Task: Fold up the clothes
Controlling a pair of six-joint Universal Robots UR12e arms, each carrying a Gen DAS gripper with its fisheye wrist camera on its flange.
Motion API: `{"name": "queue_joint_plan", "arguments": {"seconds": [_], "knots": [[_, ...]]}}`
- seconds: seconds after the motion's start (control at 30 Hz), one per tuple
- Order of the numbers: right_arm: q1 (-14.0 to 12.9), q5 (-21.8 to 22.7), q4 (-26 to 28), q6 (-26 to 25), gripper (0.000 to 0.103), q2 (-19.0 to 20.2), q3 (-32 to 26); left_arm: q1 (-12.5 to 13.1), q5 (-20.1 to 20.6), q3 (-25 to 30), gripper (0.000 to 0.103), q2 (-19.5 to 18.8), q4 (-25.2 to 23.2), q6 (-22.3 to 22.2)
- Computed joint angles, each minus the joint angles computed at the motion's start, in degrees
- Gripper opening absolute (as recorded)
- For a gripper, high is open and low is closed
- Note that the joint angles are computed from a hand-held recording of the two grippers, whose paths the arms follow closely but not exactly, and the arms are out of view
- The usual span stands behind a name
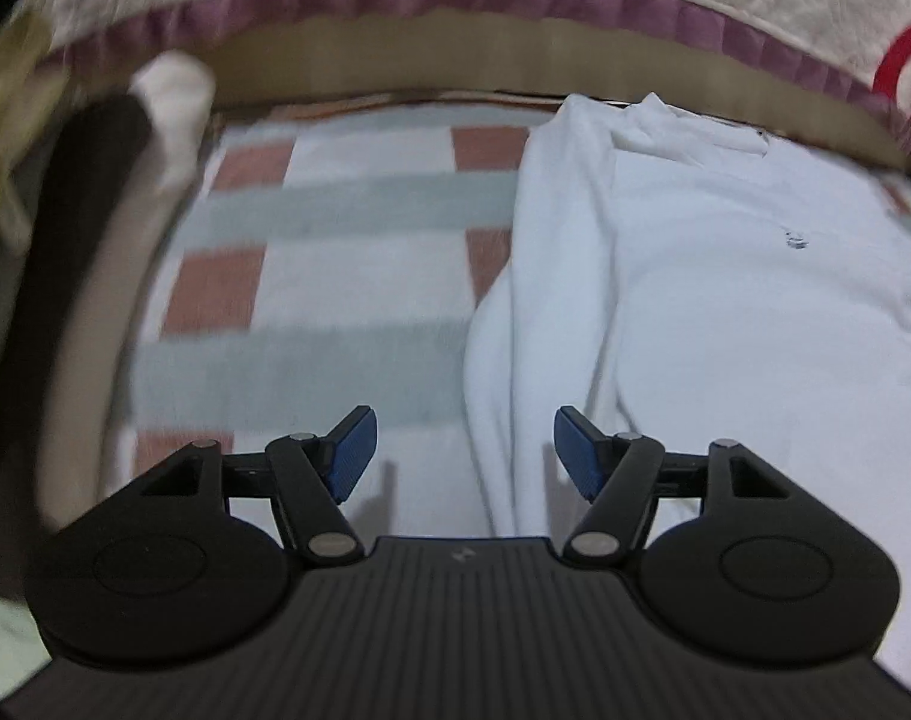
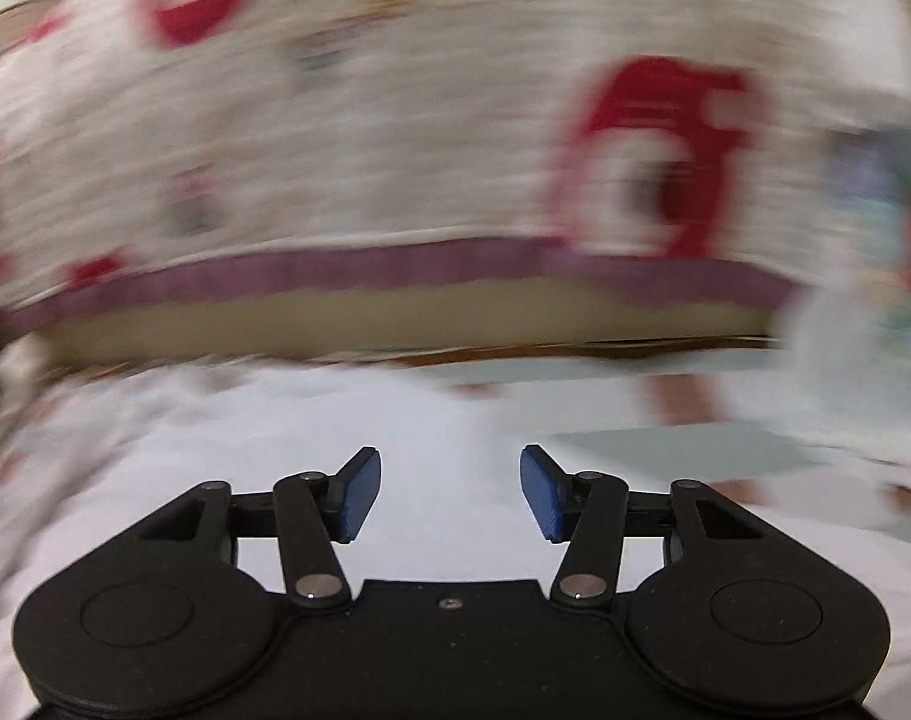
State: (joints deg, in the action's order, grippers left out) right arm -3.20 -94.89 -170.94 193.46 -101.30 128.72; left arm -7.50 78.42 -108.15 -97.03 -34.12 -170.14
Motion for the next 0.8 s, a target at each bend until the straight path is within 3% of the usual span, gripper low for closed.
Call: {"name": "queue_joint_plan", "arguments": {"seconds": [0.1, 0.23, 0.4, 0.43, 0.47, 0.5, 0.53, 0.67, 0.8], "knots": [[4.1, 4.7, 2.3, -4.2, 0.062, 2.3, -2.2, 2.2, -6.7, -0.9, 0.065, 0.6, -3.1, -1.8], [9.5, 5.6, 6.6, -10.1, 0.062, 4.5, -3.8, 3.7, -15.1, -1.1, 0.066, 0.9, -5.6, -0.9], [12.2, 6.2, 9.6, -13.1, 0.062, 5.4, -3.5, 2.8, -18.6, -1.4, 0.071, 0.9, -5.1, 4.4], [12.3, 6.2, 10.0, -13.3, 0.062, 5.4, -3.3, 2.4, -17.8, -1.2, 0.069, 0.5, -5.1, 5.7], [12.0, 6.5, 10.3, -13.3, 0.062, 5.2, -3.1, 1.8, -15.5, -1.2, 0.053, 0.2, -4.4, 7.0], [12.1, 6.5, 10.3, -12.4, 0.062, 5.4, -3.2, 1.1, -12.5, -1.4, 0.014, 0.1, -3.2, 7.9], [12.2, 6.6, 10.2, -11.5, 0.062, 5.5, -3.2, 0.5, -9.7, -1.4, 0.001, -0.1, -1.9, 8.7], [12.5, 7.4, 7.8, -8.2, 0.062, 6.4, -3.5, 0.6, -5.2, -3.4, 0.002, 0.5, 11.0, 4.3], [13.8, 5.0, 8.7, -7.5, 0.062, 7.3, -4.1, -0.5, 4.1, -4.0, 0.002, 0.0, 22.9, 2.8]]}}
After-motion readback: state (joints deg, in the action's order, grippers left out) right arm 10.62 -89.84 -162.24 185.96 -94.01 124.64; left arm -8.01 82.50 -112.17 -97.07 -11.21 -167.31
